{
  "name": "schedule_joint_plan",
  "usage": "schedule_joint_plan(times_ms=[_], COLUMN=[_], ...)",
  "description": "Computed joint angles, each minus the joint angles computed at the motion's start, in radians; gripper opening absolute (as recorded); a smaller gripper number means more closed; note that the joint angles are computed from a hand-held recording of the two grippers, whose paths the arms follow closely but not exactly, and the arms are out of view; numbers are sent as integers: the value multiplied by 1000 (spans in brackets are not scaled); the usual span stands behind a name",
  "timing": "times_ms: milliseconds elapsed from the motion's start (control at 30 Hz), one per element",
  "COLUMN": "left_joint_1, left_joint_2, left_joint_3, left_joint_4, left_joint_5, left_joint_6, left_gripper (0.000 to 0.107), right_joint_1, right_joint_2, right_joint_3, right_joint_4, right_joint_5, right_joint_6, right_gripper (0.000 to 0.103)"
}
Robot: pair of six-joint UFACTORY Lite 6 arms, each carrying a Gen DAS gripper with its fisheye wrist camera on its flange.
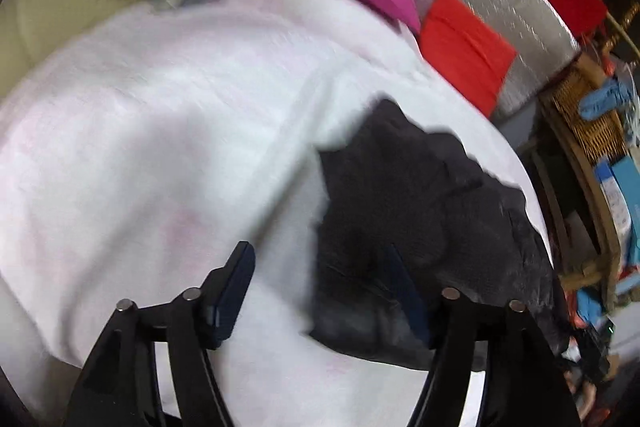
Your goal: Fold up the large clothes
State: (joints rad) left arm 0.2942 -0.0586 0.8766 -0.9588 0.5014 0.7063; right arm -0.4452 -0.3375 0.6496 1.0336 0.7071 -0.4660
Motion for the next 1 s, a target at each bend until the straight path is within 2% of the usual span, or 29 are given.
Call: schedule_joint_plan(times_ms=[67, 133, 200, 300, 400, 467, 600, 700, 733, 767, 800, 833, 867, 900, 1000], left_joint_1=[28, 23, -19, -93, -125, -135, -162, -163, -171, -184, -196, -200, -202, -209, -231], left_joint_2=[-25, 20, 122, 308, 506, 625, 724, 796, 798, 799, 802, 795, 789, 774, 720], left_joint_3=[25, 97, 220, 429, 634, 755, 846, 905, 905, 907, 915, 906, 908, 898, 856], left_joint_4=[26, 35, 81, 156, 188, 198, 296, 236, 236, 248, 262, 237, 216, 185, 122], left_joint_5=[-28, -24, 14, 83, 200, 266, 271, 304, 293, 286, 282, 272, 271, 257, 161], left_joint_6=[-3, -13, -67, -167, -242, -275, -401, -351, -343, -333, -331, -298, -273, -234, -158], left_gripper=[74, 77, 79, 82, 82, 82, 82, 79, 73, 53, 39, 32, 17, 14, 12], right_joint_1=[-72, -119, -161, -99, 58, 154, 225, 227, 244, 273, 298, 328, 351, 361, 371], right_joint_2=[-75, -109, -55, 127, 359, 545, 821, 919, 902, 875, 861, 840, 821, 807, 779], right_joint_3=[39, 101, 201, 390, 584, 746, 980, 1045, 1021, 993, 982, 971, 964, 965, 981], right_joint_4=[-192, -331, -346, -325, -342, -418, -550, -464, -475, -529, -580, -659, -726, -760, -742], right_joint_5=[45, 45, 75, 115, 85, 78, 58, 77, 36, -16, -35, -61, -83, -97, -172], right_joint_6=[69, 112, 66, 67, 124, 207, 354, 303, 291, 299, 318, 368, 421, 452, 464], right_gripper=[71, 74, 78, 78, 78, 78, 78, 76, 71, 56, 40, 34, 24, 17, 11])
